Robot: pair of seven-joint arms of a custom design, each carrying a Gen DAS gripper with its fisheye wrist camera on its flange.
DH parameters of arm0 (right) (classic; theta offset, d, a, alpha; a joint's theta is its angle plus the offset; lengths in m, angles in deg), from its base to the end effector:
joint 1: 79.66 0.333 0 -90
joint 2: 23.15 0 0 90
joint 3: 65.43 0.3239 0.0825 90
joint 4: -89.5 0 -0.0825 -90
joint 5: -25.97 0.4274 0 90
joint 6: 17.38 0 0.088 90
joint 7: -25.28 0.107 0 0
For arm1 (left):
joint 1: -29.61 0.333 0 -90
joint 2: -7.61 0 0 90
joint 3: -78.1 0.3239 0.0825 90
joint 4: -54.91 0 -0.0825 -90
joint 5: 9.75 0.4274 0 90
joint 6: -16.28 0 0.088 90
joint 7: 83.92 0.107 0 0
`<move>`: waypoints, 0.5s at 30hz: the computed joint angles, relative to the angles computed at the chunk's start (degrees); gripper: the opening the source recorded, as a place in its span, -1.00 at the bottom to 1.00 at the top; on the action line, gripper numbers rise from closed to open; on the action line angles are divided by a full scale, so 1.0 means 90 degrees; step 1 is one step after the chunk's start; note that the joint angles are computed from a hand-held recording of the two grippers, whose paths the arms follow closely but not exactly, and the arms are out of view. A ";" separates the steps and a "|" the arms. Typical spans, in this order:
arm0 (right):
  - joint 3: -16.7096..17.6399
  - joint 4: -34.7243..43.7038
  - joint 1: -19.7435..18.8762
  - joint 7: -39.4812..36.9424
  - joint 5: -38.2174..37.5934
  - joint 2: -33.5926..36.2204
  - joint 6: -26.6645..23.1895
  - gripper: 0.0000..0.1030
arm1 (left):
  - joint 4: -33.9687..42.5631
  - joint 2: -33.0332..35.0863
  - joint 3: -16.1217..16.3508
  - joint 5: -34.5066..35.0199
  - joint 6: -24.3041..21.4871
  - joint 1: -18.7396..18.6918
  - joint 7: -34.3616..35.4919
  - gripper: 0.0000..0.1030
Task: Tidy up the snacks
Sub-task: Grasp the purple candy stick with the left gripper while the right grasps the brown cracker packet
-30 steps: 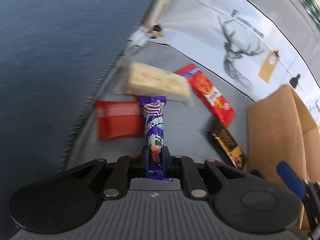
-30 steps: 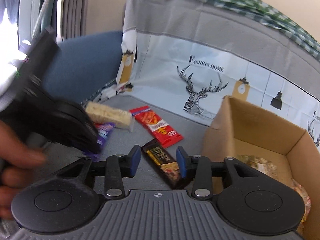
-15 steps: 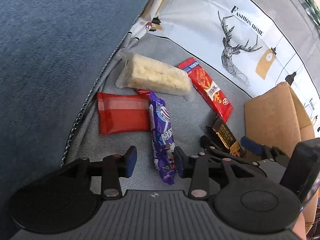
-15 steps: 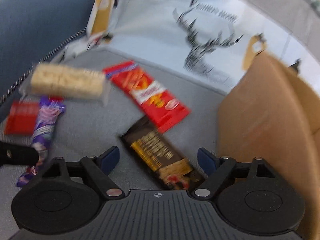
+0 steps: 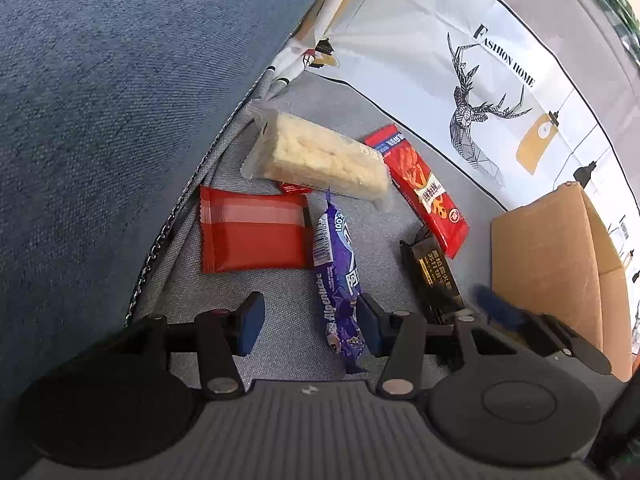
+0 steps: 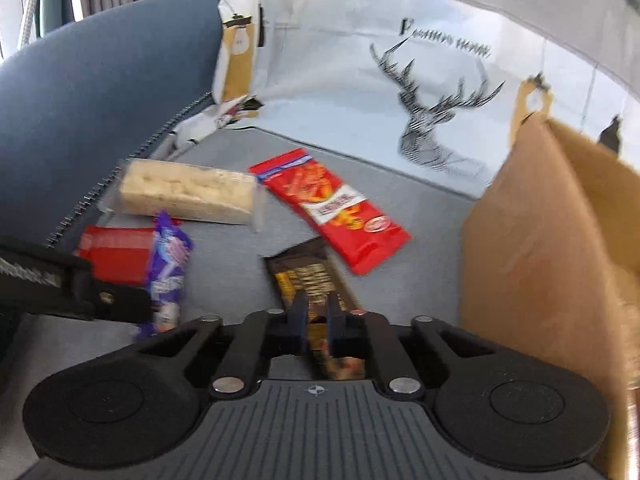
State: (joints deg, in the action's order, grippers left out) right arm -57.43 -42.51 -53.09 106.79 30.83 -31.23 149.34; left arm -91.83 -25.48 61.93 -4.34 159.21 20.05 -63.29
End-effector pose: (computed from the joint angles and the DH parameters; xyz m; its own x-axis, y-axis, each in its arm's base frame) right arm 0.4746 0.3232 0.4755 0.6151 -0.7869 0.0498 -0.5585 -0.4794 -0.6770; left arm 0.4027 -0.2001 0.4931 0.5551 -0.7588 0.3407 -0.6566 -0.6512 -0.3805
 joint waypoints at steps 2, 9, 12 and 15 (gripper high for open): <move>0.0024 -0.0047 -0.0060 0.0108 -0.0138 0.0036 0.0155 0.81 | 0.0017 0.0007 -0.0010 0.0016 -0.0050 -0.0009 0.0020 0.11; -0.0253 0.0272 0.0224 -0.0366 0.1288 0.0299 -0.0605 0.45 | 0.0025 0.0054 0.0008 0.0021 -0.0057 -0.0011 0.0059 0.13; -0.0259 0.0237 0.0254 -0.1026 0.2240 0.0178 -0.0669 -0.21 | 0.0016 0.0050 0.0004 0.0032 -0.0004 0.0008 0.0038 0.13; -0.0319 0.0196 0.0295 -0.1369 0.3121 0.0004 -0.1042 -0.21 | 0.0009 0.0037 0.0006 0.0025 0.0017 0.0020 0.0001 0.13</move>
